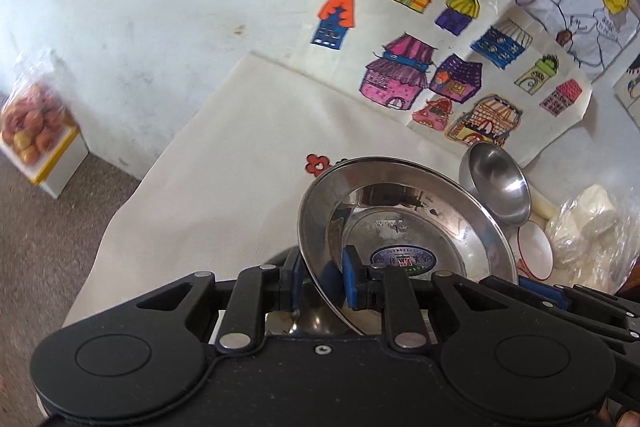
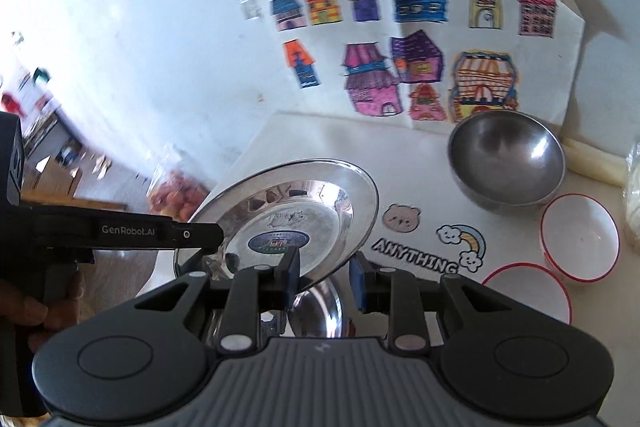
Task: Organize plates and bowls
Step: 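Lift the logo plate with both grippers and lower it onto the stacked plates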
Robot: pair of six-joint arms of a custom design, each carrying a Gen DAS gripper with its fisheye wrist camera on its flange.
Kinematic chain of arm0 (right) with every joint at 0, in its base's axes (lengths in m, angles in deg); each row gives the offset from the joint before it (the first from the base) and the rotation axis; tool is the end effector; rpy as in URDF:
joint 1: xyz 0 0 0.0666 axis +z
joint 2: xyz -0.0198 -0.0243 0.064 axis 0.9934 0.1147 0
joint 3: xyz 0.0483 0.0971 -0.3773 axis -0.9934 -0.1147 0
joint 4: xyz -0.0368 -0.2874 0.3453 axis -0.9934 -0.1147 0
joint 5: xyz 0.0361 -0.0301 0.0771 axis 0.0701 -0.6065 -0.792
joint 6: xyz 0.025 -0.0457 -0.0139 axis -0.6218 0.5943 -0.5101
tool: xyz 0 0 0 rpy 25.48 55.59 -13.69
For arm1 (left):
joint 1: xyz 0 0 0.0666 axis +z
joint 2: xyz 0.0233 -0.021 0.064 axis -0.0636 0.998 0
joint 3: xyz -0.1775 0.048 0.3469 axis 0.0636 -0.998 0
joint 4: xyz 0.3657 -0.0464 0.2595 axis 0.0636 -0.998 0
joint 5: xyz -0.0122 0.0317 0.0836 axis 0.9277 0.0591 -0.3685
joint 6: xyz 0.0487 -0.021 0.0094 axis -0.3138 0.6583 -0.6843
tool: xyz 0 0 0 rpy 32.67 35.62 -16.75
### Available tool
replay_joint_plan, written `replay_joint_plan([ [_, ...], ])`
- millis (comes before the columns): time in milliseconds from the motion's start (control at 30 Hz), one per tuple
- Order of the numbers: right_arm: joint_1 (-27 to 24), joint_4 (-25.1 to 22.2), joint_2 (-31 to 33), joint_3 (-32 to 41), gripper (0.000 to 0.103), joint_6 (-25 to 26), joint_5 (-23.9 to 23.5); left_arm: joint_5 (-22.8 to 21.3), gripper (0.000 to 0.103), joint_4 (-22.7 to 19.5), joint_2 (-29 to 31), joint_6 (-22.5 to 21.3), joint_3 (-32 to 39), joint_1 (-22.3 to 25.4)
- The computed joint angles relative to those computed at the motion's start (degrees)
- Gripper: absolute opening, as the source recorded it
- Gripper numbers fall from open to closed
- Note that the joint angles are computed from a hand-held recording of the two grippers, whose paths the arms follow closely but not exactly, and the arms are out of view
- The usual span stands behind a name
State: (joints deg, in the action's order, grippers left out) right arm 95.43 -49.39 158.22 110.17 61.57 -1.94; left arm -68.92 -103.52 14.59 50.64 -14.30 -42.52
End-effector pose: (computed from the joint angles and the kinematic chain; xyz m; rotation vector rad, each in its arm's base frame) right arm 0.4485 0.1160 0.4471 -0.9310 2.3037 0.7249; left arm 0.3439 -0.2575 0.4672 -0.8721 2.3587 -0.1526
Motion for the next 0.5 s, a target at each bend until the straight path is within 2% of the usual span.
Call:
replay_joint_plan([
  [200, 0.55, -1.95, -1.92, -0.39, 0.030, 4.29, -0.27, -3.73, 0.022, -1.37, -2.07, 5.33, -1.81, -3.43],
  [500, 1.02, -3.79, -3.40, -1.80, 0.030, 8.41, -0.94, -5.31, 0.023, -4.00, -3.18, 11.31, -3.28, -6.30],
])
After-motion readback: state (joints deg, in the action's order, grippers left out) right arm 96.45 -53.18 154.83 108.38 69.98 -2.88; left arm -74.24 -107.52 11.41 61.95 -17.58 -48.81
